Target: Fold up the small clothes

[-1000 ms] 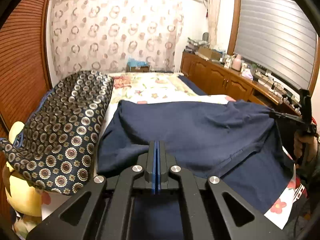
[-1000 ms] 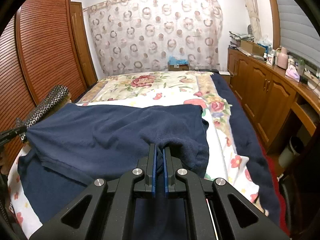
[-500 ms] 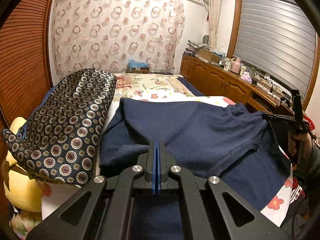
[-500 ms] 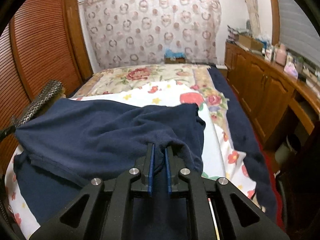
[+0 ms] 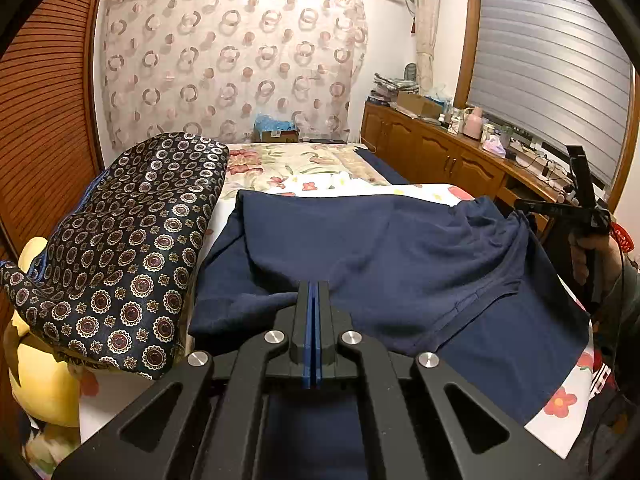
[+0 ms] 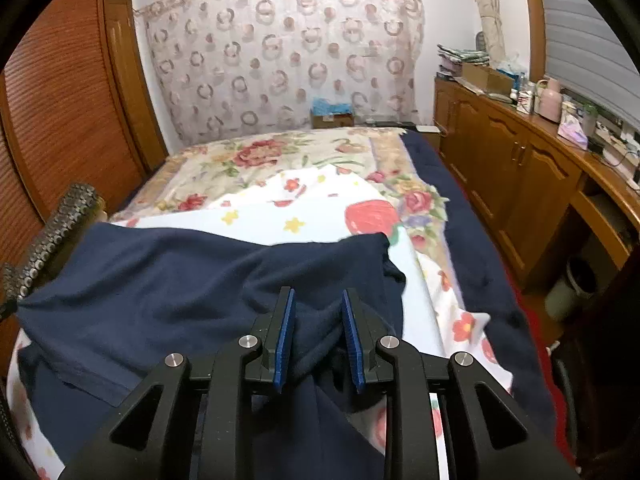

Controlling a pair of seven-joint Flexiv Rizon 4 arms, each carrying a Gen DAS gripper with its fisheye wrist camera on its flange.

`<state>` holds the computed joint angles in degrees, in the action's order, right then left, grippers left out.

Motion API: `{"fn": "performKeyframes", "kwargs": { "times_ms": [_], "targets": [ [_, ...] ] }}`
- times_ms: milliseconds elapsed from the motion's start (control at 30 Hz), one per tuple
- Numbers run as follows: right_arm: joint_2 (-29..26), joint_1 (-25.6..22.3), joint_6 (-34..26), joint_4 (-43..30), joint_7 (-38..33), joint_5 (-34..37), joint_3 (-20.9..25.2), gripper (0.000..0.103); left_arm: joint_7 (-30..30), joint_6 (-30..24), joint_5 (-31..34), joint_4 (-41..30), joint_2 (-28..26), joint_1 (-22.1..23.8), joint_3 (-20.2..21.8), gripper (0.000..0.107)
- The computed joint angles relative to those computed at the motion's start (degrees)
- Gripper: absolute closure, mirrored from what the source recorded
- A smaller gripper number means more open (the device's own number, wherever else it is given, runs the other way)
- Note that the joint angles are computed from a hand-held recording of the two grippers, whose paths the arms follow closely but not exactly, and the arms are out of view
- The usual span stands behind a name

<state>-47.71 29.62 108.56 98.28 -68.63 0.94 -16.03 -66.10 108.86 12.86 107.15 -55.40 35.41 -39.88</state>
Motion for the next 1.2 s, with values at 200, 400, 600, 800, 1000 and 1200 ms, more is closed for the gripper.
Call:
{"fn": "performKeyframes", "kwargs": {
  "times_ms": [200, 400, 600, 800, 1000, 1200],
  "targets": [
    [0.34, 1.45, 5.19, 2.53, -3.99, 1.02, -0.59, 0.103, -0.41, 0.80, 0.38, 0.13, -0.16, 0.55, -0.49, 0.105],
    [4.31, 3.12, 13.99, 8.41, -10.87, 6.84, 0.59, 0.103, -1.35, 2.23, 2.75, 1.57, 0.53, 2.98, -2.19, 0.105],
    [5.80, 1.30, 13.03, 11.59, -14.55, 9.94, 4.21, 0.100, -1.96, 1.85, 3.40, 1.28, 0.38, 3.19, -2.23, 0.105],
    [3.99, -1.22, 12.46, 12.22, -13.14, 9.33, 8.63, 0.059, -1.89, 1.43, 3.03, 1.09, 0.26, 2.71, -1.68, 0.105],
    [1.65, -7.25, 9.39, 10.30, -8.37, 1.77, 14.98, 0.056, -2.04, 1.41, 2.62, 1.10, 0.43, 2.38, -1.30, 0.105],
    [0.24, -8.83, 3.29, 5.75, -2.94, -1.58, 13.92, 0.050, -1.92, 1.28, 2.58, 1.06, 0.53, 2.26, -1.12, 0.105]
  ]
}}
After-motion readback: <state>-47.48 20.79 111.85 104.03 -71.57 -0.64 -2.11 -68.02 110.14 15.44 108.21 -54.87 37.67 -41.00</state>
